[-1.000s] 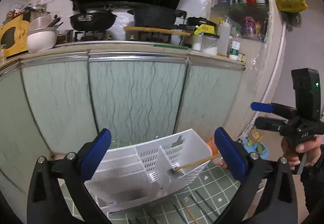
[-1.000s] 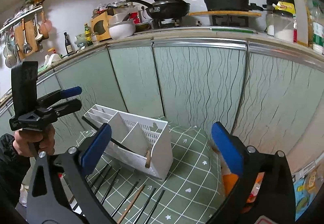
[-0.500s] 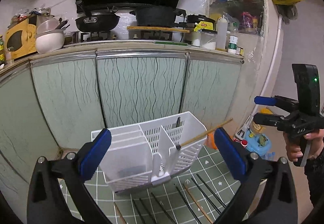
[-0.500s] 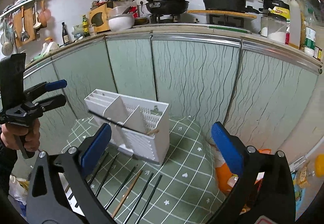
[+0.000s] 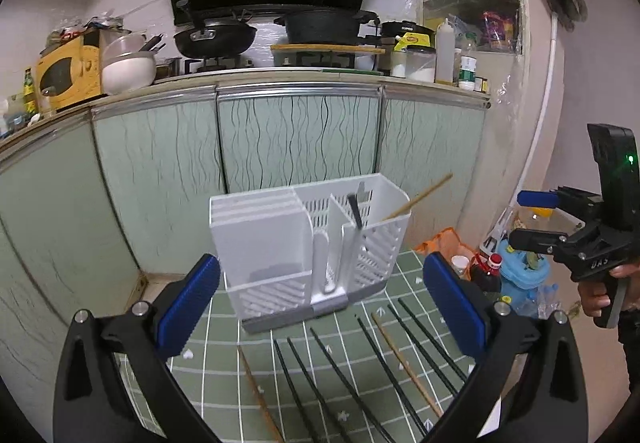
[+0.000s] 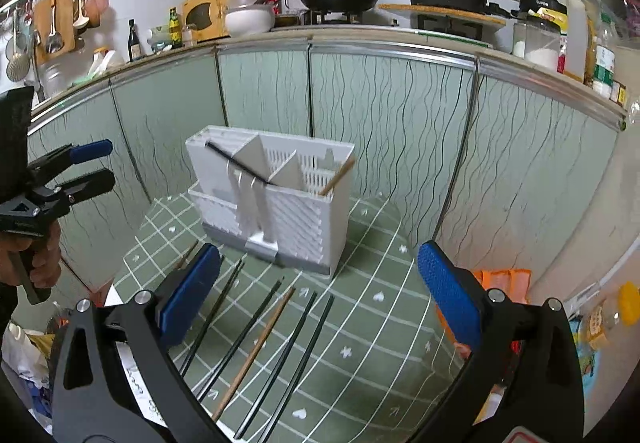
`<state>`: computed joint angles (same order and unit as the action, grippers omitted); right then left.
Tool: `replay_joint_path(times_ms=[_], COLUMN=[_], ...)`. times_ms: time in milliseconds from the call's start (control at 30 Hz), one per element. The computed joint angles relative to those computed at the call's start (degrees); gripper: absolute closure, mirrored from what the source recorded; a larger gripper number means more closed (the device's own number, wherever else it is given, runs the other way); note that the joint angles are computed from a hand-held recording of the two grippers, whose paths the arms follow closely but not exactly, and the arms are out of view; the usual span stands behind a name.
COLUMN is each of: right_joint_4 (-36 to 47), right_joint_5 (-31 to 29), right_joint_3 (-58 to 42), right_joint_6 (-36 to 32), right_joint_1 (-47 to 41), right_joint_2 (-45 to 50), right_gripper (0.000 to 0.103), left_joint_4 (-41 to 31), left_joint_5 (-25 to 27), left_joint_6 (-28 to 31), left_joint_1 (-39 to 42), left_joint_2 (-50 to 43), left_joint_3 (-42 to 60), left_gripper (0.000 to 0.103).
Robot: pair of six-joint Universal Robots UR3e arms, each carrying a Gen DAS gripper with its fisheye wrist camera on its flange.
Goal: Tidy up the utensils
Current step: 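Move both open tools back over the remaining chopsticks on the table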
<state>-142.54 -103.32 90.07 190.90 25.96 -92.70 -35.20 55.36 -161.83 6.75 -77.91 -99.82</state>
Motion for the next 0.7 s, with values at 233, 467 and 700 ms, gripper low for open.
replay_joint_path(times_ms=[233,467,700], right_joint_4=[-6.9,-13.7,-16.3], right_joint_5=[-5.6,-6.8,-8.4], right_joint_3=[8.5,17.4,22.2], right_joint_6=[2.7,5.9,7.5], right_joint_1=[5.3,7.4,8.9], right_joint_2=[-1.0,-2.3,-1.0], right_gripper=[0.008,0.008,0.008], left_joint_4=[3.3,11.2,17.9], left_joint_5=[1.5,6.8,6.8], left_joint_6=[-0.9,-2.5,-1.1], left_joint_1=[1.6,0.1,1.4], left_joint_2=[6.5,8.6,10.4], left_joint_3=[-11.3,-21.5,-30.3], left_gripper=[0.004,0.004,0.004])
